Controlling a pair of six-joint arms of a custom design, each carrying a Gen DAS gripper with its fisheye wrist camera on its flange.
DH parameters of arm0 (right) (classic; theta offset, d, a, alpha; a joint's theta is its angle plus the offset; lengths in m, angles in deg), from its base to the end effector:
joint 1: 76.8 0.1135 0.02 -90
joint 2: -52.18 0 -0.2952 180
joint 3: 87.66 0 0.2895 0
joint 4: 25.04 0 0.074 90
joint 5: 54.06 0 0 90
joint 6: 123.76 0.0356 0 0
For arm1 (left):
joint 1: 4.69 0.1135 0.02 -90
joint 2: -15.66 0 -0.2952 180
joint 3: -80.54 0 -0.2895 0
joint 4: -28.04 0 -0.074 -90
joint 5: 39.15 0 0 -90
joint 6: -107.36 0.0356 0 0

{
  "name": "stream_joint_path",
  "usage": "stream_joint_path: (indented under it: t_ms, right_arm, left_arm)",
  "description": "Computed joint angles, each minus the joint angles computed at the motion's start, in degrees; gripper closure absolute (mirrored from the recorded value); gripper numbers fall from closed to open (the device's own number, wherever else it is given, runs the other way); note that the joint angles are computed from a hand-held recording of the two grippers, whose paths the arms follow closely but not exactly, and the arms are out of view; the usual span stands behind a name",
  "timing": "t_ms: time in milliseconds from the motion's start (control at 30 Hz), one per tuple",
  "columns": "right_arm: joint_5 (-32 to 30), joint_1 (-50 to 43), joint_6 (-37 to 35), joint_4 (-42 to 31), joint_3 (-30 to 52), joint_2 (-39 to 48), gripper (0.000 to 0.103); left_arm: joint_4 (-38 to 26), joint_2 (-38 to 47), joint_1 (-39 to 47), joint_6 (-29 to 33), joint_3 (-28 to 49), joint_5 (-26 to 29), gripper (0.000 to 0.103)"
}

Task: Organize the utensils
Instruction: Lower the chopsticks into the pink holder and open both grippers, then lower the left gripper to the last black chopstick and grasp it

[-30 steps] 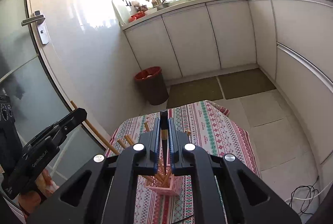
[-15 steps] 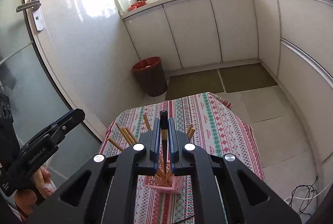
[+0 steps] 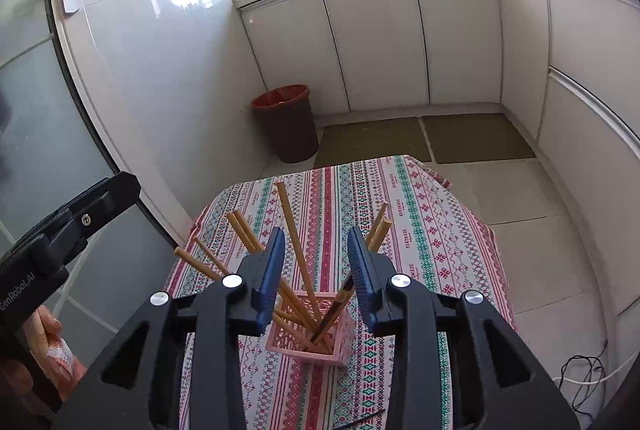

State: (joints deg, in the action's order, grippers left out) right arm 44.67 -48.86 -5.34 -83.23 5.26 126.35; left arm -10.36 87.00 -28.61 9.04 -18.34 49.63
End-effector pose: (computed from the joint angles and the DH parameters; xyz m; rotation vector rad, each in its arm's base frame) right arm 0.2657 0.1348 0.4212 0.0914 2.2722 0.3539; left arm 0.2810 -0.1238 0.3899 0.2701 2.0686 -0.3224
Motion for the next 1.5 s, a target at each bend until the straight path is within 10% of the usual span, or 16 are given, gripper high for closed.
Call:
stream_joint_path:
  t_ms: [867, 1167, 1500]
  right_arm:
    - [22.27, -1.96, 9.35, -10.37, -12.88, -17.21, 0.007]
    - [9.22, -17.5, 8.17, -19.95, -17.55, -24.25, 0.007]
    - [-18.9, -38.54, 4.05, -20.73, -21.3, -22.9, 0.007]
  left_arm:
    - [-3.06, -0.3, -6.96, 4.72, -4.5, -6.9, 0.007]
    - [-17.46, 16.76, -17.06, 11.6, -0.71, 2.89, 0.007]
    - [-21.36, 36.91, -20.3, 12.83, 3.11, -0.09, 0.015]
